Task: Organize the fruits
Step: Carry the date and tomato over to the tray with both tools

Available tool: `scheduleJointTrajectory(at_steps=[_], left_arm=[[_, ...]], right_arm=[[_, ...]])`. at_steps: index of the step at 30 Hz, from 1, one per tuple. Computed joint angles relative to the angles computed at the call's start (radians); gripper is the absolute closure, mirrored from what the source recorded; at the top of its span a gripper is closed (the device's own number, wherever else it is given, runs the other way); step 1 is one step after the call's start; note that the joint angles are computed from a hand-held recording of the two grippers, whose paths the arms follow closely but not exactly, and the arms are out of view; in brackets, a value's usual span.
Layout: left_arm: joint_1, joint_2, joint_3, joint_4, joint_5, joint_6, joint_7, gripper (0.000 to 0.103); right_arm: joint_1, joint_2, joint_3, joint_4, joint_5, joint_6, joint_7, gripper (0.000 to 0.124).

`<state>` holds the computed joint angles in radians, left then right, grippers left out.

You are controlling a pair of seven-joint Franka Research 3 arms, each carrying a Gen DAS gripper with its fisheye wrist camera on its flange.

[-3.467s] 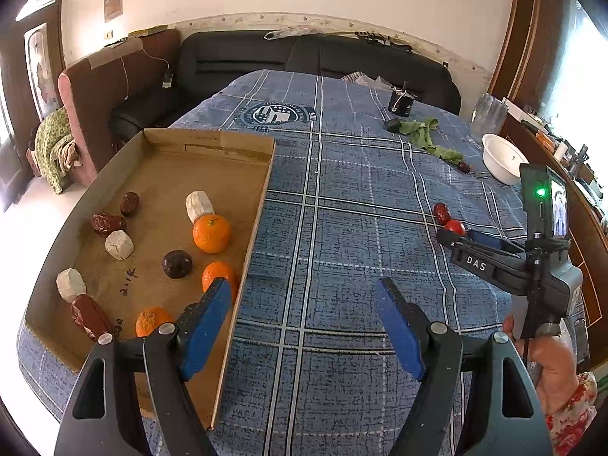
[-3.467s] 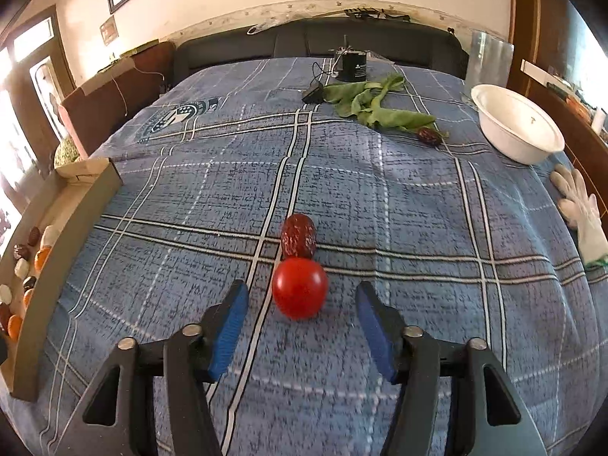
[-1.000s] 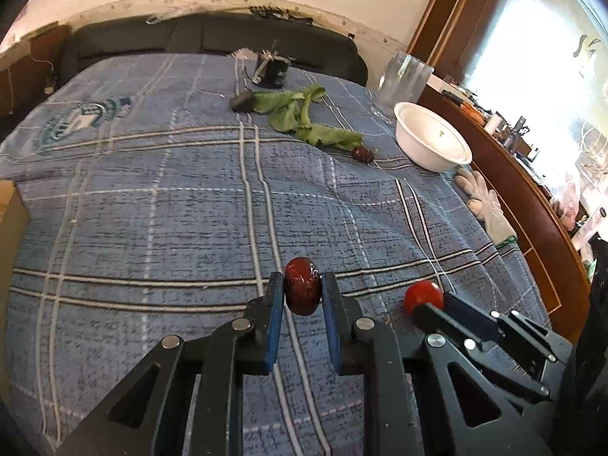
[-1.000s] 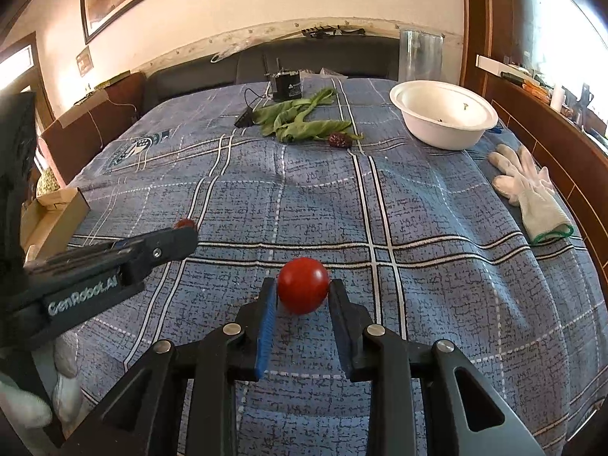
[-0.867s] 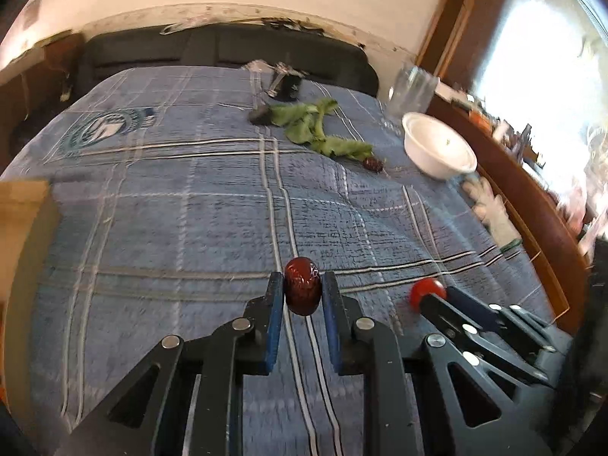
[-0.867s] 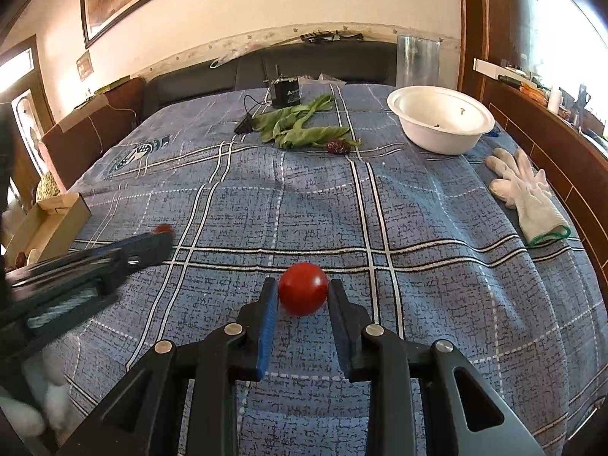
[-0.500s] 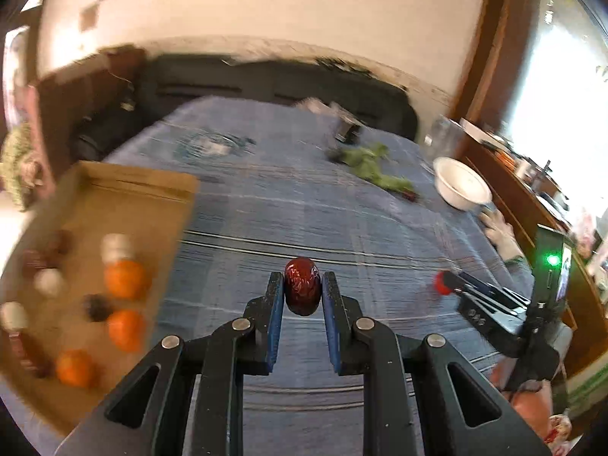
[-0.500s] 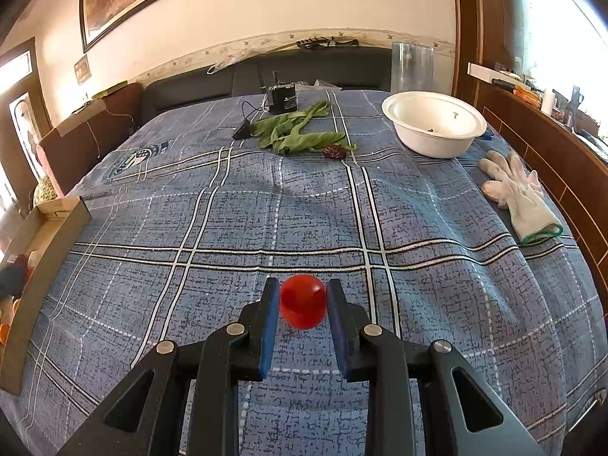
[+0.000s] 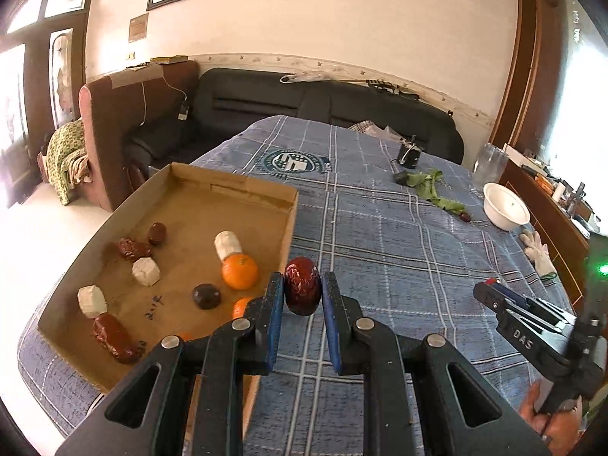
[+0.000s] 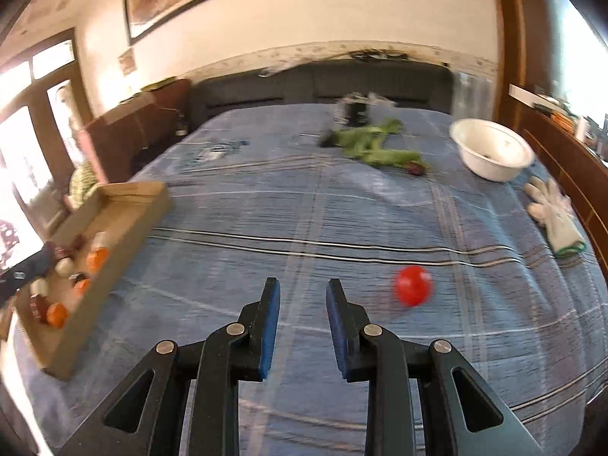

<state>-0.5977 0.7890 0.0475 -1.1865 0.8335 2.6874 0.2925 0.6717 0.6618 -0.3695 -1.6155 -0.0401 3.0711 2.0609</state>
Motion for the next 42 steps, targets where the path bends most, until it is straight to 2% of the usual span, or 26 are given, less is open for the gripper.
scheduleJointTrajectory(at_steps=[5, 8, 25, 30, 34, 36, 38, 40, 42], left_arm=[[0.012, -0.014, -0.003, -0.030, -0.013, -0.007, -0.011, 0.084], [0.019, -0.030, 0.000, -0.062, -0.010, -0.001, -0.031, 0.084], [0.055, -0.068, -0.008, -0.149, 0.007, 0.053, -0.073, 0.084], [0.057, -0.093, 0.008, -0.197, 0.030, 0.124, -0.110, 0.084], [0.009, -0.122, 0.089, -0.243, 0.147, 0.225, -0.237, 0.084], [-0.039, -0.133, 0.164, -0.258, 0.267, 0.303, -0.365, 0.084], [-0.081, -0.138, 0.221, -0.253, 0.392, 0.343, -0.486, 0.084], [-0.099, -0.136, 0.244, -0.238, 0.487, 0.373, -0.568, 0.084], [-0.085, -0.132, 0.220, -0.222, 0.519, 0.387, -0.575, 0.084]], right_arm=[[-0.052, 0.003, 0.120, 0.053, 0.017, 0.003, -0.085, 0.096], [-0.054, 0.016, 0.153, 0.087, 0.025, -0.004, -0.126, 0.096], [-0.048, 0.068, 0.198, 0.175, 0.047, -0.062, -0.184, 0.096], [-0.041, 0.050, 0.198, 0.140, 0.046, -0.039, -0.178, 0.096], [-0.026, -0.009, 0.189, 0.029, 0.068, 0.050, -0.178, 0.096], [-0.029, -0.048, 0.198, -0.037, 0.097, 0.103, -0.190, 0.096], [-0.024, -0.090, 0.194, -0.105, 0.132, 0.154, -0.203, 0.096], [-0.007, -0.121, 0.172, -0.159, 0.165, 0.188, -0.213, 0.096], [0.004, -0.156, 0.156, -0.218, 0.201, 0.222, -0.226, 0.096]])
